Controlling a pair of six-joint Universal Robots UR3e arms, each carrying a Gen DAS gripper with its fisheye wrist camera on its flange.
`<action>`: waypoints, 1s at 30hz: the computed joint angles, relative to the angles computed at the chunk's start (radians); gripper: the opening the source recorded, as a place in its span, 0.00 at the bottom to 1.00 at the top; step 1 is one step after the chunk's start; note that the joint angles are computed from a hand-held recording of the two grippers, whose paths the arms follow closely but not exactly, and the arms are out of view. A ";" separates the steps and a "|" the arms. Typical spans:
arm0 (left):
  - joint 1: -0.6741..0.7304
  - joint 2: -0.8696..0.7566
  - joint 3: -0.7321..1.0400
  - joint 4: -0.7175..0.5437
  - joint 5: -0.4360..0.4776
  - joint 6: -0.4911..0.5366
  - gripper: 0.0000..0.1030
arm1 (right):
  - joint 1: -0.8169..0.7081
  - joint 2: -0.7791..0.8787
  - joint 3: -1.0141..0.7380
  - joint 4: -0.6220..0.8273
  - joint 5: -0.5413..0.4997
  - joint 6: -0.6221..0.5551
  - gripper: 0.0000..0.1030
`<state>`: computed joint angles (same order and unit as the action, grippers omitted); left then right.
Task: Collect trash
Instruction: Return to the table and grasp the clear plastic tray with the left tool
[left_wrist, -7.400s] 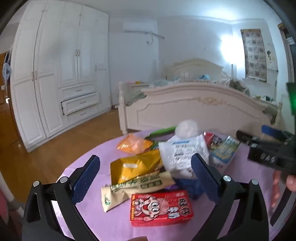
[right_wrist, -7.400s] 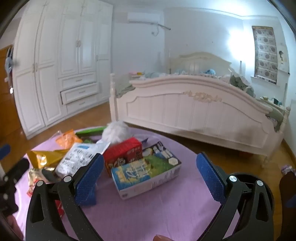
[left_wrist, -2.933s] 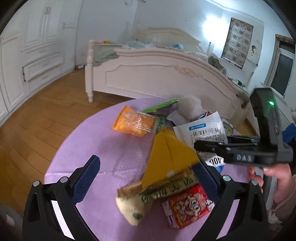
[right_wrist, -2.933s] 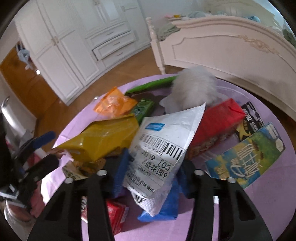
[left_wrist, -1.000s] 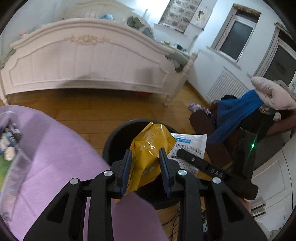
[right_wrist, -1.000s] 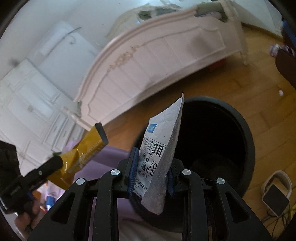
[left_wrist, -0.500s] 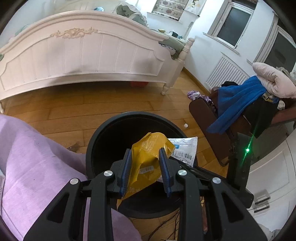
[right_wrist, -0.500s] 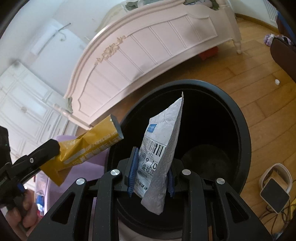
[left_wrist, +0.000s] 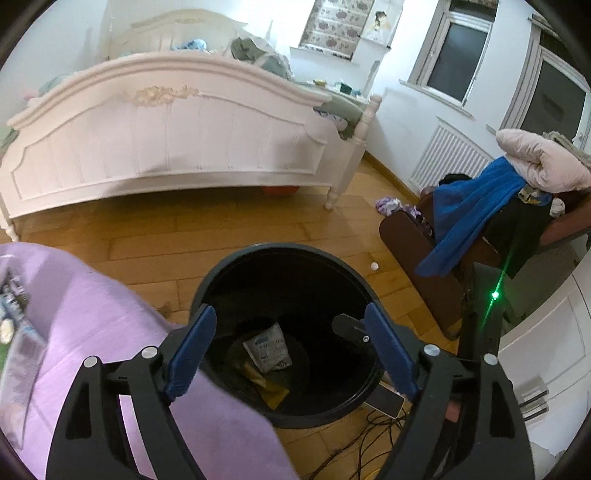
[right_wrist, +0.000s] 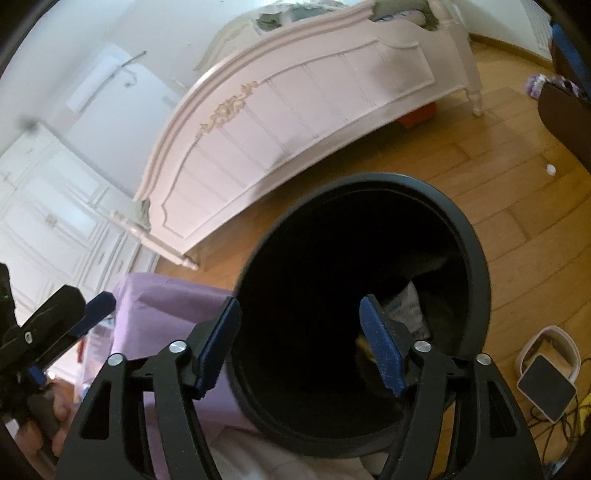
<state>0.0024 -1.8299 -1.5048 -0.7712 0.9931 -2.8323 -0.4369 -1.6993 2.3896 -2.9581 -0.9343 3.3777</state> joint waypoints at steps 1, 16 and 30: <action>0.017 0.027 -0.028 0.004 -0.010 0.005 0.80 | 0.016 -0.008 -0.013 0.009 -0.005 0.006 0.67; 0.516 0.522 -0.390 -0.177 -0.147 0.205 0.81 | 0.472 0.150 -0.490 0.156 -0.122 0.085 0.84; 1.278 0.689 -0.373 -0.729 -0.313 0.685 0.81 | 0.926 0.550 -1.190 0.435 -0.200 -0.094 0.83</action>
